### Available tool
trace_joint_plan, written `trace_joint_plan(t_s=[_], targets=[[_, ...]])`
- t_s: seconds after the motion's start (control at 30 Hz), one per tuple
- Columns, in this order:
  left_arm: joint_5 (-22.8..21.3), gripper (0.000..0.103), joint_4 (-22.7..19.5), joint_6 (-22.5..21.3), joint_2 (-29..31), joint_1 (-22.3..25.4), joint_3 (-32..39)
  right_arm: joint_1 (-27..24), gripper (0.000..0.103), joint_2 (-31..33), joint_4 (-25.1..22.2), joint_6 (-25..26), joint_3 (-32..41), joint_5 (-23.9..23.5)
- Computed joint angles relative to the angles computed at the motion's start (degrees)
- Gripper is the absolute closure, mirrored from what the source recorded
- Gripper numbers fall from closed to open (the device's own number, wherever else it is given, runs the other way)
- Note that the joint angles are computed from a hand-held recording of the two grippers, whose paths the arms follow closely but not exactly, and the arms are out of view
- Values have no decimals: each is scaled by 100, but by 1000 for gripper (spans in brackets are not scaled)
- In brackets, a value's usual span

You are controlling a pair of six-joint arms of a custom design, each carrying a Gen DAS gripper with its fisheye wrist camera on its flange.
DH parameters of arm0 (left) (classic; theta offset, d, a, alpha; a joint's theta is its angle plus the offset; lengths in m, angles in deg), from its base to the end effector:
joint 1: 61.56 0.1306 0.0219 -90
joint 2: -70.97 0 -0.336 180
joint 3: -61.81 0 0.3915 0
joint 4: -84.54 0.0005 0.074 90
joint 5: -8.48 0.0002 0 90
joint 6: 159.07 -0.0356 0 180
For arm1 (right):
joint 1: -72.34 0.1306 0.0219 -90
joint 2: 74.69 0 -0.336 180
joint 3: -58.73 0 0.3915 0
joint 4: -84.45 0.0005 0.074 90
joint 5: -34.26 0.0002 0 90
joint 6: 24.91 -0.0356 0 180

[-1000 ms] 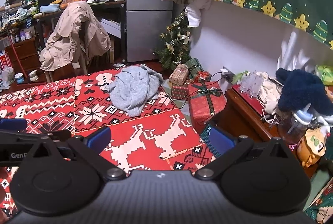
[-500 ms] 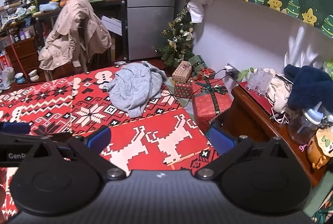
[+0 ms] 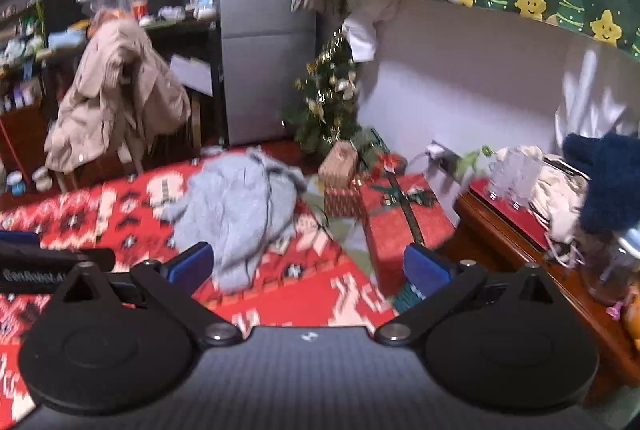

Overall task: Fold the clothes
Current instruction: 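Reach both tools to the grey sweater and close both on its fabric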

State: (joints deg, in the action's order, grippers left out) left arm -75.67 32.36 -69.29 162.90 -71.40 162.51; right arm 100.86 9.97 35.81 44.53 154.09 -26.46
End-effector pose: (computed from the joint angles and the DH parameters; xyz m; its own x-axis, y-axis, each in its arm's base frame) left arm 0.4914 -0.0894 0.4508 -0.6762 0.1212 -0.7267 0.2456 0.9670 -0.0673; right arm 0.4110 0.2030 0.4731 -0.5331 0.0590 -0.8440 0.1171 0.9931 -0.0046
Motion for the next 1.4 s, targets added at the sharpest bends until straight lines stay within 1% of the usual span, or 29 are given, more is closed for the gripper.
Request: trace_joint_plan(t_s=[0.07,0.13,0.17,0.2,0.23,0.27,0.3,0.33,0.4,0.43,0.47,0.5,0.57,0.6,0.67,0.7,0.73,0.77,0.8,0.83,0.9,0.93,0.97,1.0,1.07,1.13,1.27,1.3,1.4], targets=[[475,7,-128,27,335,97,255,-150,1,298,61,182,173,-176],[837,7,59,144,499,154,275,-277,1,574,272,431,289,-291],[828,6,151,201,570,142,290,-338,1,688,418,523,314,-376],[722,6,178,209,658,107,349,-398,1,800,568,604,337,-466],[610,7,95,148,816,64,506,-456,1,915,712,682,365,-556],[544,7,-18,59,982,36,680,-508,1,1073,739,722,469,-596],[529,9,-28,39,1110,26,779,-569,1,1234,734,714,596,-688],[526,14,-2,44,1226,21,854,-651,1,1402,727,690,734,-870],[528,17,42,146,1407,8,977,-745,2,1746,724,711,1047,-981],[525,22,58,181,1500,-6,1047,-786,2,1921,716,725,1214,-1020],[527,25,99,188,1570,-22,1092,-844,3,2085,727,722,1377,-1134],[531,25,150,186,1633,-36,1126,-905,9,2248,739,714,1545,-1264],[512,27,235,215,1753,-57,1200,-1021,14,2576,740,666,1896,-1530],[518,27,239,256,1824,-65,1257,-1076,16,2739,731,620,2075,-1668],[603,30,142,370,2000,-61,1437,-1147,16,3081,722,635,2464,-1764],[603,30,95,443,2084,-67,1523,-1178,16,3270,646,639,2698,-1826],[536,30,188,451,2093,-90,1505,-1208,17,3466,549,642,2947,-1893],[496,30,207,434,2119,-109,1533,-1237,19,3668,444,644,3210,-1959],[473,30,178,418,2164,-127,1595,-1265,25,3878,330,647,3489,-2024],[518,36,197,428,2175,-135,1604,-1291,29,4078,192,617,3753,-2100],[584,59,241,432,2173,-160,1599,-1316,54,4338,49,550,4072,-2289],[553,75,237,401,2173,-185,1607,-1327,62,4464,-18,518,4228,-2385],[466,81,266,386,2147,-217,1587,-1320,75,4484,5,550,4246,-2425],[393,88,339,409,2081,-238,1516,-1308,81,4483,46,598,4239,-2453],[275,92,506,453,1910,-269,1332,-1238,85,4374,182,745,4102,-2419],[257,93,575,538,1696,-255,1154,-1182,87,4090,402,692,3736,-2555],[404,93,664,648,1092,-99,683,-1008,88,3357,735,447,2924,-2802],[437,93,682,662,878,-44,507,-935,88,3120,795,385,2686,-2841],[513,94,567,697,113,189,-97,-692,88,2376,865,296,1967,-3119]])
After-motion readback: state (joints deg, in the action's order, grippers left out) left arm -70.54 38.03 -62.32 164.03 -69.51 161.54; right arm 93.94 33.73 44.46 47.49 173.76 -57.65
